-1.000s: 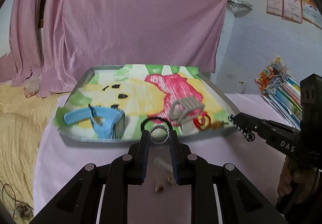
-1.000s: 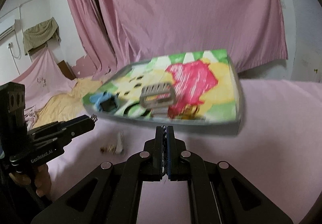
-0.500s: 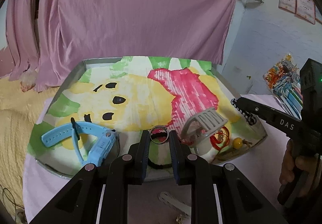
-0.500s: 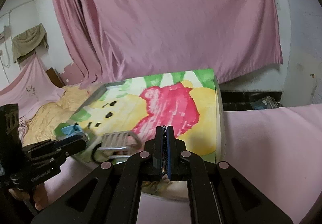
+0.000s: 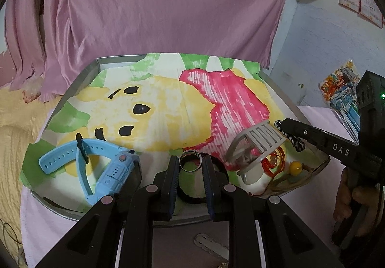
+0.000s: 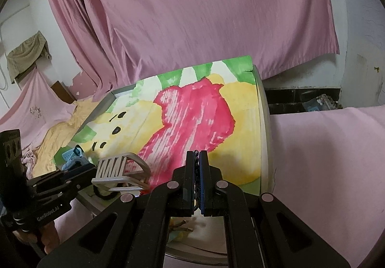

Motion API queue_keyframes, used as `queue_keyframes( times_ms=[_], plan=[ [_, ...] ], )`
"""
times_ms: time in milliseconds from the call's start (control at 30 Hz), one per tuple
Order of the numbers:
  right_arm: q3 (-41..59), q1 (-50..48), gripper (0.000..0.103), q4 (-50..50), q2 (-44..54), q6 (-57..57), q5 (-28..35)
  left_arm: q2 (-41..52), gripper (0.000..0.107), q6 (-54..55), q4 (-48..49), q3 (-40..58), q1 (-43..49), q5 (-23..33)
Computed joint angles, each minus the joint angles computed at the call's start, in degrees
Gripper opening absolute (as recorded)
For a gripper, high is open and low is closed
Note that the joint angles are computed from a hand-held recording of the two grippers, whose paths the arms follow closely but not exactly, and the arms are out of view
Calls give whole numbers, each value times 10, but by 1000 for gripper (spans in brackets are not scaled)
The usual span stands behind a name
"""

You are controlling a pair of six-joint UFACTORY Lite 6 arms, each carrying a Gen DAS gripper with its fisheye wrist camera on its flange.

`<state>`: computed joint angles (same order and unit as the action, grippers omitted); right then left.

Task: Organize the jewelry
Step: 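Carry the keys with the left tool while the right tool carries the striped clip over the tray, then open both tools to release the keys and striped clip into the tray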

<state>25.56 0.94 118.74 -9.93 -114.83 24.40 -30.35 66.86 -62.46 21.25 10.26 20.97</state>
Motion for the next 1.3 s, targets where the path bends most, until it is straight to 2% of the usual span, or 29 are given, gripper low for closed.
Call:
queue_keyframes(
  times_ms=[700, 1300],
  plan=[
    [8, 12, 3, 20, 13, -17, -13, 15, 19, 23, -22, -1, -1, -12],
    [0, 0, 4, 23, 10, -19, 10, -6, 20, 71, -67, -7, 26, 19]
  ],
)
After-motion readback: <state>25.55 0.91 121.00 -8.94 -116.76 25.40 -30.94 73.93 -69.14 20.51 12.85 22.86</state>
